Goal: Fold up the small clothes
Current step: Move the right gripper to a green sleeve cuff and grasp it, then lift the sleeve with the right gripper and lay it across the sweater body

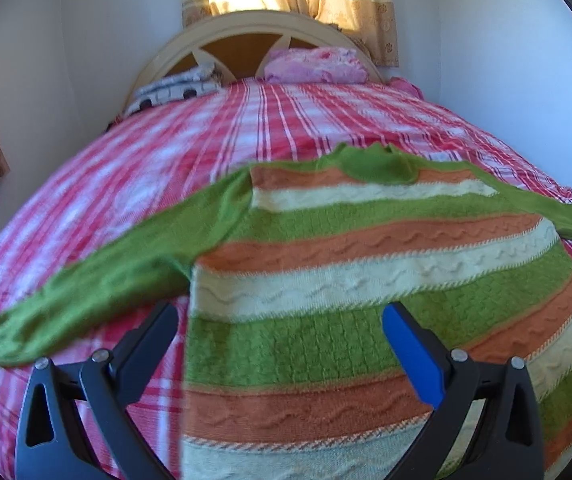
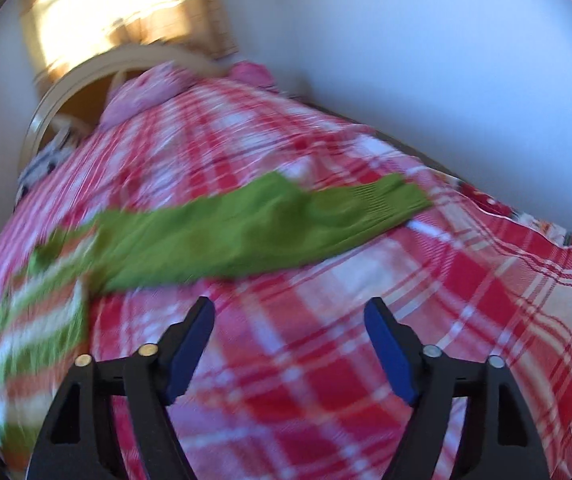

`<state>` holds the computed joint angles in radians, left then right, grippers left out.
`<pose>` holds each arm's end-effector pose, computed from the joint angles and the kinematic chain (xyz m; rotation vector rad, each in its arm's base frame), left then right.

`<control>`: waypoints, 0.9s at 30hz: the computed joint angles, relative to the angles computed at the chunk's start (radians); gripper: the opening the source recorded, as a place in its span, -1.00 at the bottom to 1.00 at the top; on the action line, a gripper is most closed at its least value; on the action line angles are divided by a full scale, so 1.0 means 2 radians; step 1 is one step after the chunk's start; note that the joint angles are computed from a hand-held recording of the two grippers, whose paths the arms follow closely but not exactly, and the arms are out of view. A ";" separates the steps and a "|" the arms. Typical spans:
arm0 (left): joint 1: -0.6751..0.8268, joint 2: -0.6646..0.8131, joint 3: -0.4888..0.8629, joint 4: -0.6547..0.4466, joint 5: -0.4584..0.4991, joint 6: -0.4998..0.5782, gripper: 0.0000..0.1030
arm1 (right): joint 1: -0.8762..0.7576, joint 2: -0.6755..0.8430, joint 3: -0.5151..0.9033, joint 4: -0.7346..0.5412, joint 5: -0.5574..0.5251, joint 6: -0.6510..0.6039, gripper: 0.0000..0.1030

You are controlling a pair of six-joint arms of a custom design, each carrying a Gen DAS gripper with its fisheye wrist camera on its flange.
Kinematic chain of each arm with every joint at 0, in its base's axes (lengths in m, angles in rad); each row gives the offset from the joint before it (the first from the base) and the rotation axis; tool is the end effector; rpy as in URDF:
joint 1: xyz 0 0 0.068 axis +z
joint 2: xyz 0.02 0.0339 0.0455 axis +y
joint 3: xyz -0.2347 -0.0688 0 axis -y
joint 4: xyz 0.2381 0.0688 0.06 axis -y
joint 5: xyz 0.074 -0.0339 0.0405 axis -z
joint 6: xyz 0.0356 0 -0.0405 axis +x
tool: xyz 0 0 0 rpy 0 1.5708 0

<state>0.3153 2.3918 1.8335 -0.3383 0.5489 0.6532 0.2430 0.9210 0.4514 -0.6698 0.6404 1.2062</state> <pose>0.4722 0.1345 0.1167 0.6097 2.2263 -0.1976 0.1608 0.0179 0.1530 1.2635 2.0419 -0.2468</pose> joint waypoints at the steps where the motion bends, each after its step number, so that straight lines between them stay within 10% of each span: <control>1: 0.000 0.008 0.008 -0.009 -0.001 0.000 1.00 | -0.036 -0.025 -0.014 0.009 -0.018 -0.020 0.37; 13: -0.004 0.028 0.031 -0.023 -0.018 -0.020 1.00 | -0.340 0.038 -0.046 0.193 -0.209 -0.175 0.03; 17: -0.005 0.043 0.055 -0.036 -0.031 -0.034 1.00 | -0.380 0.105 -0.039 0.242 -0.233 -0.175 -0.17; 21: -0.007 0.078 0.116 -0.092 -0.043 -0.035 1.00 | -0.394 0.130 -0.038 0.267 -0.224 -0.182 -0.81; 27: -0.006 0.080 0.119 -0.101 -0.039 -0.030 1.00 | -0.365 0.102 -0.024 0.245 -0.195 -0.188 -0.86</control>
<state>0.3031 2.5518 2.0712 -0.5408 0.4712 0.5924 -0.4872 1.1255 0.4041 -0.1803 0.2497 0.8295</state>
